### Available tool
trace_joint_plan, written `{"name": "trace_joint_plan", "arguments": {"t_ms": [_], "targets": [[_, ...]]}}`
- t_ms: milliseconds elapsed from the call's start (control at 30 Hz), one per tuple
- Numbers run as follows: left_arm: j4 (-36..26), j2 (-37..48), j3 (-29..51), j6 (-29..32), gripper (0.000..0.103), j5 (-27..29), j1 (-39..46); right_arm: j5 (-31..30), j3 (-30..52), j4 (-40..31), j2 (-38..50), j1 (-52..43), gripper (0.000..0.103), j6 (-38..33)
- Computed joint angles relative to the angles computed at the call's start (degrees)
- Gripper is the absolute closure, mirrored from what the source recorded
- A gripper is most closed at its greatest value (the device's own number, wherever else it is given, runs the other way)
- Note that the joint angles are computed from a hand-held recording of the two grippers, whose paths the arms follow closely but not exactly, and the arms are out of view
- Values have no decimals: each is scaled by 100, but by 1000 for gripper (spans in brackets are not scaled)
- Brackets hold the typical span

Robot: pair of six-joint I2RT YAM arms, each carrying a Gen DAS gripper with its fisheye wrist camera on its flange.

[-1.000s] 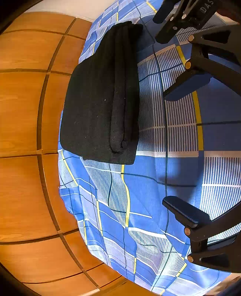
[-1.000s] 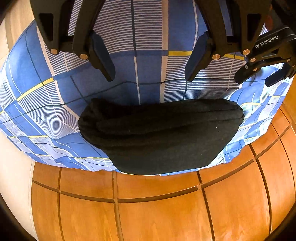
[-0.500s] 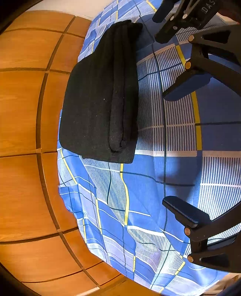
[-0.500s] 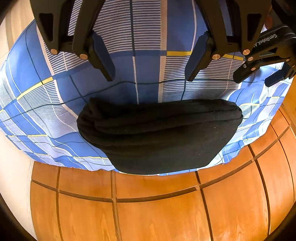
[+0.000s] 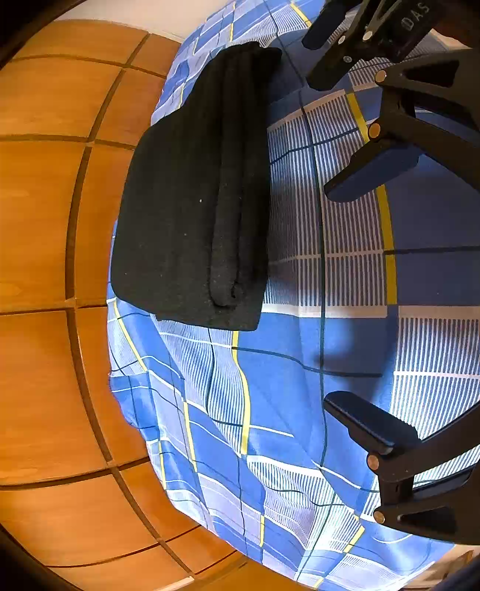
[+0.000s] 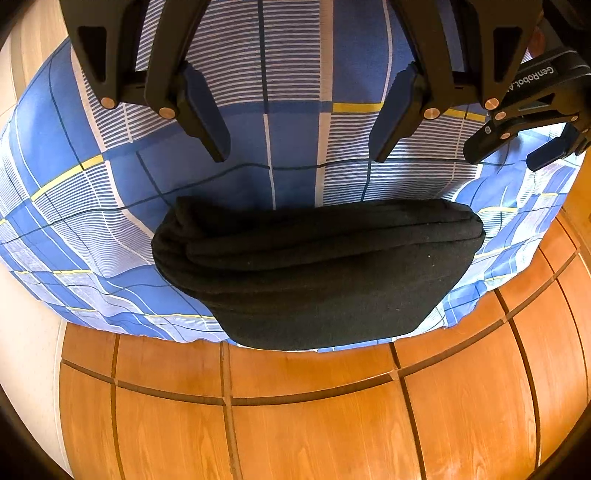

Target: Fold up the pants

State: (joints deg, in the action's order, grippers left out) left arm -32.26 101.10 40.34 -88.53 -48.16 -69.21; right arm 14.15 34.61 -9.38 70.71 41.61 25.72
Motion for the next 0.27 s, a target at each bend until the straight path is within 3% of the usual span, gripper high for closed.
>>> {"name": "trace_joint_plan", "arguments": {"t_ms": [267], "targets": [[29,-39,-99,-195,0,-123,-40,-88,-18,12,9,-66,24,-25]]}}
